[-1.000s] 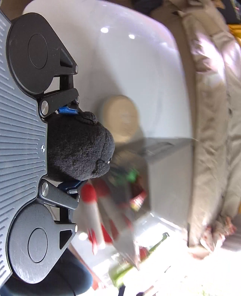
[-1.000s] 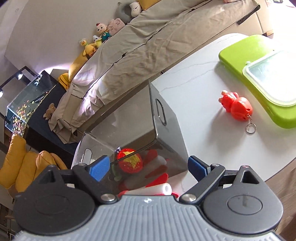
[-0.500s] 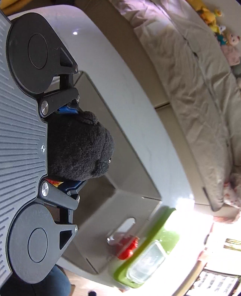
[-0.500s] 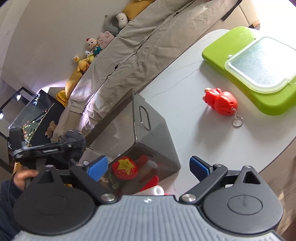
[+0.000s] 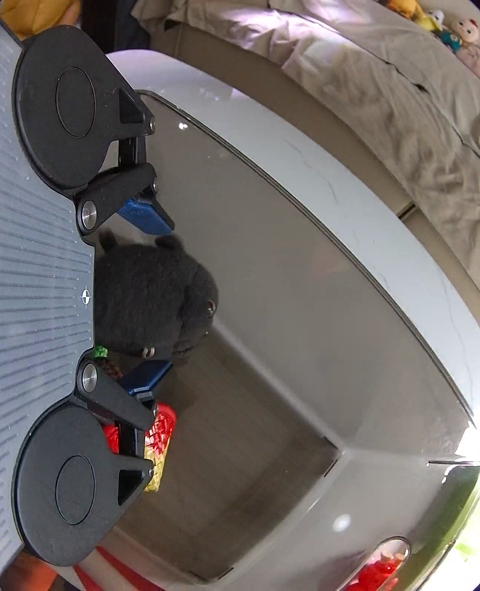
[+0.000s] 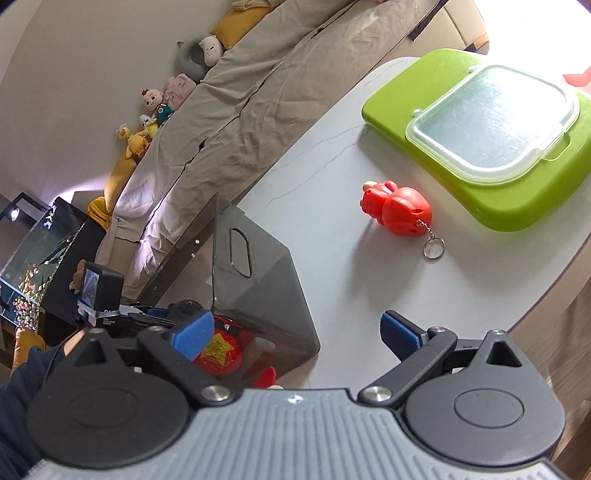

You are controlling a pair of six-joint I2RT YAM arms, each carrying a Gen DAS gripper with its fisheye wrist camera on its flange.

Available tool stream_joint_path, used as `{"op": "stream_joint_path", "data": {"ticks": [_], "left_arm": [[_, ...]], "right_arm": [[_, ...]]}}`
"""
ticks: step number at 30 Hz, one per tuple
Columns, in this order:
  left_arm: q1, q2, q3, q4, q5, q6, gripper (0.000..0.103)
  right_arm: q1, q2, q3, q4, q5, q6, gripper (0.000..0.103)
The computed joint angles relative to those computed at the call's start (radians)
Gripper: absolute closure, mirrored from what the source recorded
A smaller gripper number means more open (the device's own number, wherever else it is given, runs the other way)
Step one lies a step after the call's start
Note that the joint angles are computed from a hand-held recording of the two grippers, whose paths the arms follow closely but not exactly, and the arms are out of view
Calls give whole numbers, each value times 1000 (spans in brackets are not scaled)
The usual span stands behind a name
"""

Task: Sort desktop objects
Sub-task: 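Carry the black plush toy over the bin and open the left gripper, then grasp the red toy figure keychain with the right gripper and lift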

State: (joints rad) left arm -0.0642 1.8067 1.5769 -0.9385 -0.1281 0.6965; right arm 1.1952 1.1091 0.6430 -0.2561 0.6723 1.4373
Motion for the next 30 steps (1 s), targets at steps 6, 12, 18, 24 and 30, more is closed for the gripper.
{"op": "stream_joint_path", "data": {"ticks": [6,12,18,24,30], "left_arm": [[97,-91,95,-119,156,-45,15],[333,-312,74,-220,522,-180,10],[624,-441,-16,-457,819,-114,8],[889,-464,-95,-550,911,0,3],[1015,-375,-106,-576,922,-18,3]], "right_arm": [[8,36,5,5,0,28,5],[-55,219,256,-269,78,-203,5],[-220,441,491,-403,52,-643,8],[-396,639,652,-453,-79,-895,18],[-472,756,710,-487,-153,-937,35]]}}
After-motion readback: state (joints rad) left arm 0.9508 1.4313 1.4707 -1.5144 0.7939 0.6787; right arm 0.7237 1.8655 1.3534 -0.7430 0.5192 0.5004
